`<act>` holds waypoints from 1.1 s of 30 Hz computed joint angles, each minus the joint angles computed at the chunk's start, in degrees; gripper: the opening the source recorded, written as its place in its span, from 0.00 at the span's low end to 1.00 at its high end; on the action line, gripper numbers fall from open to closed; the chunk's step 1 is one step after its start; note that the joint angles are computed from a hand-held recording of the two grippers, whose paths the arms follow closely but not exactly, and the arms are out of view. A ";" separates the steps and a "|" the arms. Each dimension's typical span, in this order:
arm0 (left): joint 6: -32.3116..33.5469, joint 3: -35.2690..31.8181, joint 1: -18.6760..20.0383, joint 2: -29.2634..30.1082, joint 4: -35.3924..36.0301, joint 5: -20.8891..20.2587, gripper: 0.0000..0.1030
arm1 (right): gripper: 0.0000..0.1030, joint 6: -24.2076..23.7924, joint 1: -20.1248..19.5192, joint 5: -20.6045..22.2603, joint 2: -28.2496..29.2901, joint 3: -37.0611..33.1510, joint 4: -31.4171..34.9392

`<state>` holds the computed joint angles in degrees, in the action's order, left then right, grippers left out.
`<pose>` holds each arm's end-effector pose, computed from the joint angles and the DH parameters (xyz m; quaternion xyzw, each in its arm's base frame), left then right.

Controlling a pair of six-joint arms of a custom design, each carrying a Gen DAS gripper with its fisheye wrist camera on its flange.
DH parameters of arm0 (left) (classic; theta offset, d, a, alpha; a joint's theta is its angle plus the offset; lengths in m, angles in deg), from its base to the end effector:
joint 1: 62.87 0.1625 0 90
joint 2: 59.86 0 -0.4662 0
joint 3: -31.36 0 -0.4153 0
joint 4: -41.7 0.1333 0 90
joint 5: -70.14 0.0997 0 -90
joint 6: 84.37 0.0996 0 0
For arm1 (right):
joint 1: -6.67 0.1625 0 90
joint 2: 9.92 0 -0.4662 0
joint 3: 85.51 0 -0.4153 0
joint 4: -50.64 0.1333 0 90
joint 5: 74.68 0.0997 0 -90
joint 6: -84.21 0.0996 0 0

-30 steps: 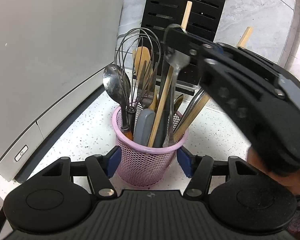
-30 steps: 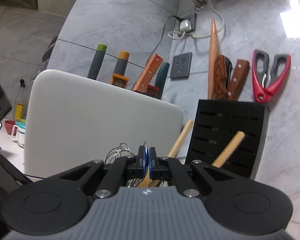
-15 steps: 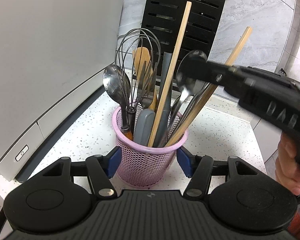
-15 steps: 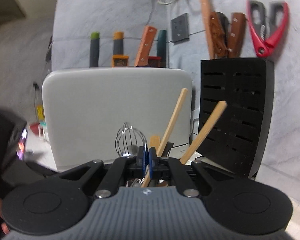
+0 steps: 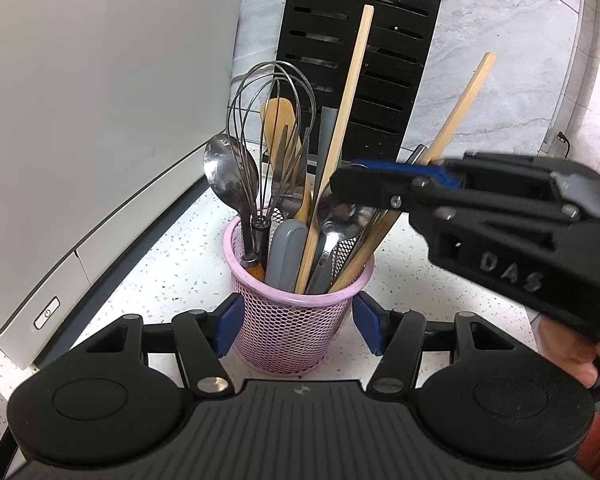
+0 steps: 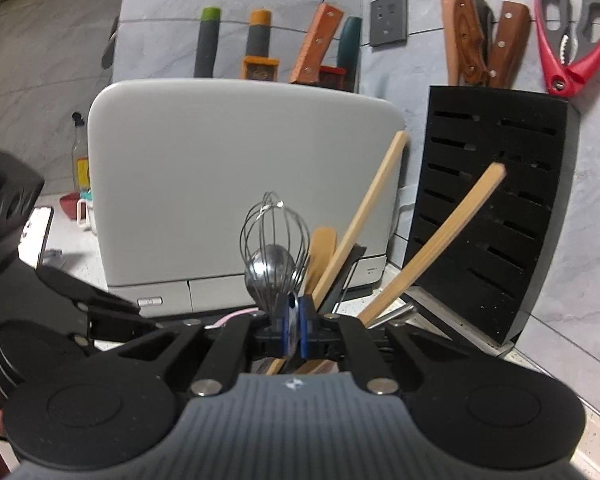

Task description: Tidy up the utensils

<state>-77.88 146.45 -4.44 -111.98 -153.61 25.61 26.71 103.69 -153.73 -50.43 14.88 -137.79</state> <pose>-0.1378 -0.6145 0.1761 0.1485 0.8586 -0.4034 0.2795 0.2368 -0.6779 0.0918 0.5282 -0.7778 0.3356 0.0587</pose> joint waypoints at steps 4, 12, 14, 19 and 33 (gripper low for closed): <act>0.70 0.31 -0.12 -0.13 -0.56 -0.37 0.67 | 0.36 0.99 0.27 1.51 -1.25 1.55 -2.80; 6.31 3.03 -2.70 -0.39 -4.15 0.53 0.75 | 0.59 7.28 0.59 3.97 -5.06 5.81 -13.32; 8.43 4.28 -3.90 0.01 -7.74 1.36 0.77 | 0.62 9.27 0.28 3.89 -6.21 7.41 -16.42; 14.59 6.37 -7.03 3.33 -22.79 4.66 0.81 | 0.73 11.66 -0.57 2.11 -7.53 10.96 -24.62; 33.93 6.63 -13.72 14.11 -62.33 9.60 1.00 | 0.97 13.91 -2.88 -3.67 -10.61 20.68 -33.75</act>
